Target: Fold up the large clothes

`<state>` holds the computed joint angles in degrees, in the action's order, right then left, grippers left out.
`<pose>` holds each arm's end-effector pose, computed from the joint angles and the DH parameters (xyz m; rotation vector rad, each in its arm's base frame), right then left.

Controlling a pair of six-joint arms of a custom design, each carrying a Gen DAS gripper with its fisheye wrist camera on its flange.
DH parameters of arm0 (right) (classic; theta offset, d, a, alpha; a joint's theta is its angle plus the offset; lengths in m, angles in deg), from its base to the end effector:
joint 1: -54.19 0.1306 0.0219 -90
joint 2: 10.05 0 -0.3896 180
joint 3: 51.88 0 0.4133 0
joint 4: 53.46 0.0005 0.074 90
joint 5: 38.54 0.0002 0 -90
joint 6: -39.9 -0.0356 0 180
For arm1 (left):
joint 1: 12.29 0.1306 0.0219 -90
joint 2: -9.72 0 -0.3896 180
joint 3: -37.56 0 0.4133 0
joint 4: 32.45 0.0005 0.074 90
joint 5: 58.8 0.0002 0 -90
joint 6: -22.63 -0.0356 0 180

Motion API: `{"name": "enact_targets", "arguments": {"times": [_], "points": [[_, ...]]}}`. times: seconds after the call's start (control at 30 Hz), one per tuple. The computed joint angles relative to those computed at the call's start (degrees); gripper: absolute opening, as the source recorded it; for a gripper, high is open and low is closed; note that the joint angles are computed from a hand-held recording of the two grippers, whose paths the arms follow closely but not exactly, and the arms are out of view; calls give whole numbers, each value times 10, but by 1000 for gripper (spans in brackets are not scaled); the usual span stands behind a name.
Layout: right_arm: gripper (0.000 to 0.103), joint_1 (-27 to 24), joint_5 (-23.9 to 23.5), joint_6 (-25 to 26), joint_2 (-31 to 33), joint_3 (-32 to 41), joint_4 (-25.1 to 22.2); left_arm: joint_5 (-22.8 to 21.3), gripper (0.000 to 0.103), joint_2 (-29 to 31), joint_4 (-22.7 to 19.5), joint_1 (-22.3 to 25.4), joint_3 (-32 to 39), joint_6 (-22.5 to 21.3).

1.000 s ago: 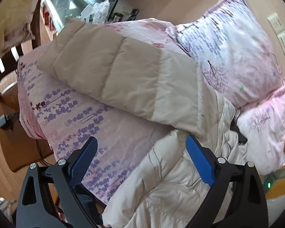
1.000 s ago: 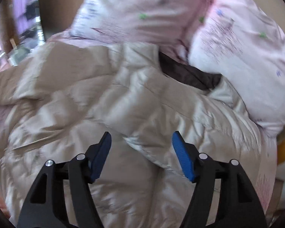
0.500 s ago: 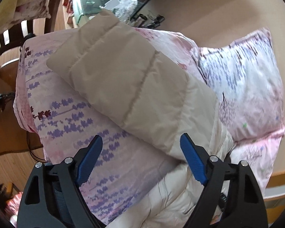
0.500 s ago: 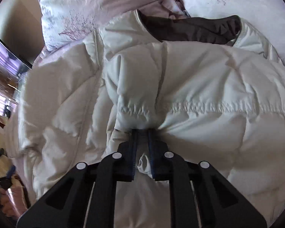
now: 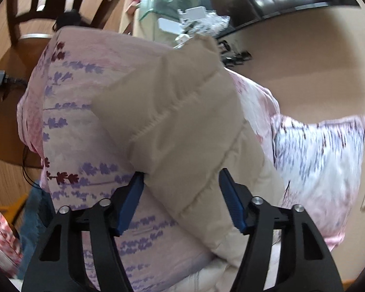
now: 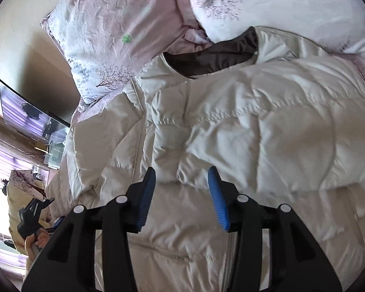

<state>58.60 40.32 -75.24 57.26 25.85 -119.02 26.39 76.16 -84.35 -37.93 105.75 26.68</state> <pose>0.3387 0.0325 0.4753 0.3844 2.5383 0.4474 0.3160 -0.1489 0.4162 -1.5050 2.1431 -0.7655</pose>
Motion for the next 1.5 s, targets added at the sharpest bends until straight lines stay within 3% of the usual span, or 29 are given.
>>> {"name": "enact_targets", "arguments": {"times": [0.07, 0.13, 0.2, 0.3, 0.43, 0.57, 0.7, 0.93, 1.03, 1.17, 1.23, 1.27, 1.3, 1.37, 1.5], "points": [[48, -5, 2, 2, -5, -3, -4, -5, 53, -5, 10, 4, -7, 16], [48, -10, 4, 5, -10, -6, -8, -5, 38, -1, 8, 9, -7, 19], [49, -16, 4, 9, -15, -10, -12, -8, 17, -8, 19, 12, -17, 42], [50, -25, 10, 17, -28, -15, -20, -17, 7, -19, 46, 12, -29, 50], [51, -39, 12, 26, -45, -25, -30, -45, 4, -33, 83, 3, -28, 14], [51, -55, 7, 27, -56, -36, -39, -61, 1, -29, 111, -10, 2, -64], [51, -61, 4, 26, -66, -44, -43, -68, 0, 5, 141, -42, 67, -175], [51, -92, 2, 36, -90, -52, -51, -13, 0, 119, 203, -119, 219, -363], [51, -114, -1, 38, -99, -53, -58, 6, 0, 186, 171, -159, 298, -432], [52, -142, -1, 52, -112, -55, -69, 1, 0, 212, 101, -182, 317, -459], [53, -154, -7, 55, -112, -57, -74, -1, 3, 196, 69, -174, 283, -424], [53, -155, -9, 55, -110, -58, -75, 1, 20, 189, 62, -168, 270, -408], [53, -154, -8, 55, -108, -59, -77, -2, 49, 172, 52, -158, 244, -379], [53, -143, -4, 56, -102, -60, -78, -33, 70, 144, 24, -143, 209, -336], [53, -102, 10, 53, -86, -54, -74, -47, 70, 89, -37, -87, 133, -266]]}}
